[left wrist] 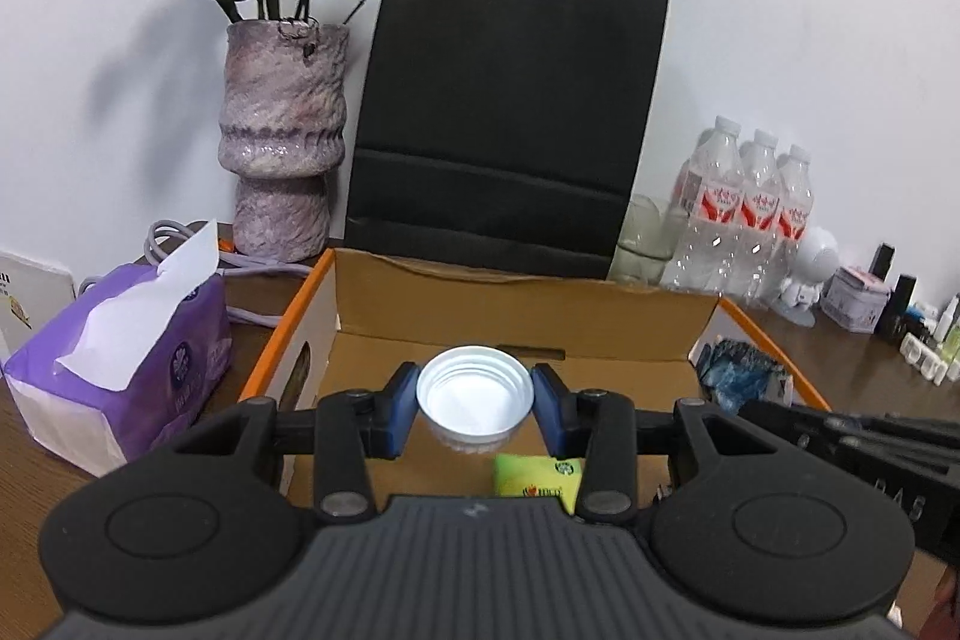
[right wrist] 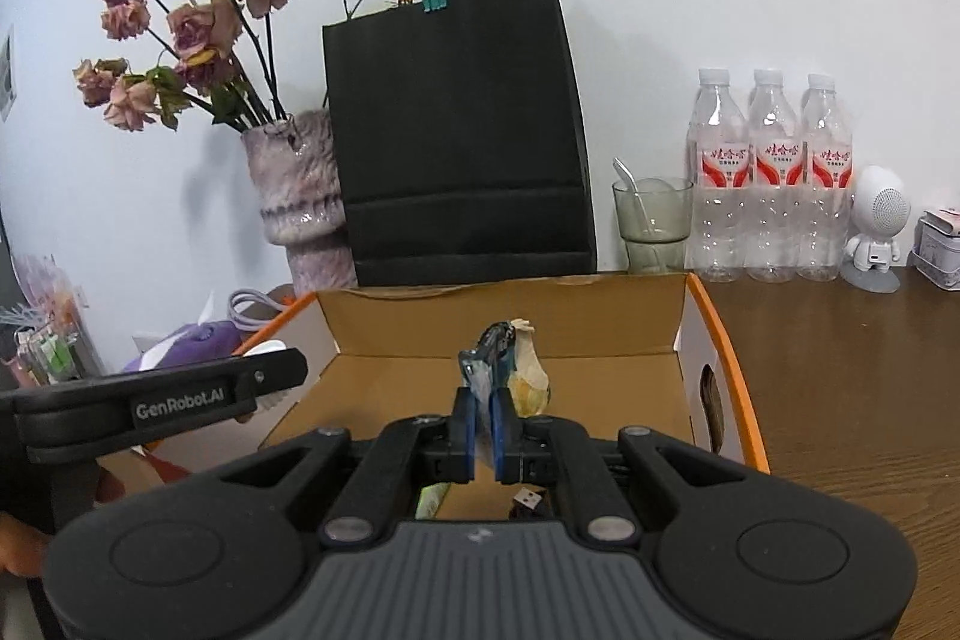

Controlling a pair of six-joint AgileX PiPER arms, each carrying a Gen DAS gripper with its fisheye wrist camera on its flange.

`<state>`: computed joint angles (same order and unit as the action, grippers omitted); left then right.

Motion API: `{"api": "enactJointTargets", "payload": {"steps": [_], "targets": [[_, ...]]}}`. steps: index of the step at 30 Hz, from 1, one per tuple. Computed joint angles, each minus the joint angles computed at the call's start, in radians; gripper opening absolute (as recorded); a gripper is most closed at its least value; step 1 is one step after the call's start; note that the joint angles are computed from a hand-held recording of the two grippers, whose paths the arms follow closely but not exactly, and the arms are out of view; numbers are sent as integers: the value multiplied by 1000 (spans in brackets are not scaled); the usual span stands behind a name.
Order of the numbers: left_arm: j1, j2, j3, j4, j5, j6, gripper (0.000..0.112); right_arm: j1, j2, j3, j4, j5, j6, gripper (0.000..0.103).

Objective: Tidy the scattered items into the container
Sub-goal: 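Carry the cap and packet into the box and open both tools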

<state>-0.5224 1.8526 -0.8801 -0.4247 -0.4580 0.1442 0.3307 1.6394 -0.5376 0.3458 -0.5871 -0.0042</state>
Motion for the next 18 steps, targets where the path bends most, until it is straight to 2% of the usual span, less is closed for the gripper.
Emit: {"api": "enactJointTargets", "payload": {"steps": [1, 3, 5, 6, 10, 18], "targets": [[-6, 1, -4, -27, 6, 29, 51, -2, -5, 2, 1, 6, -1, 5], [-18, 2, -14, -114, 11, 107, 103, -14, -17, -7, -4, 47, -8, 13], [-40, -3, -11, -217, -20, 192, 103, -24, -32, -25, 21, 108, -37, 58], [-46, -10, -12, -256, -21, 231, 103, -25, -40, -33, 57, 137, -69, 103], [-46, -16, -22, -314, -4, 287, 103, -28, -54, -62, 181, 203, -188, 103], [-47, -18, -23, -338, 3, 312, 103, -37, -74, -46, 167, 198, -167, 103]]}}
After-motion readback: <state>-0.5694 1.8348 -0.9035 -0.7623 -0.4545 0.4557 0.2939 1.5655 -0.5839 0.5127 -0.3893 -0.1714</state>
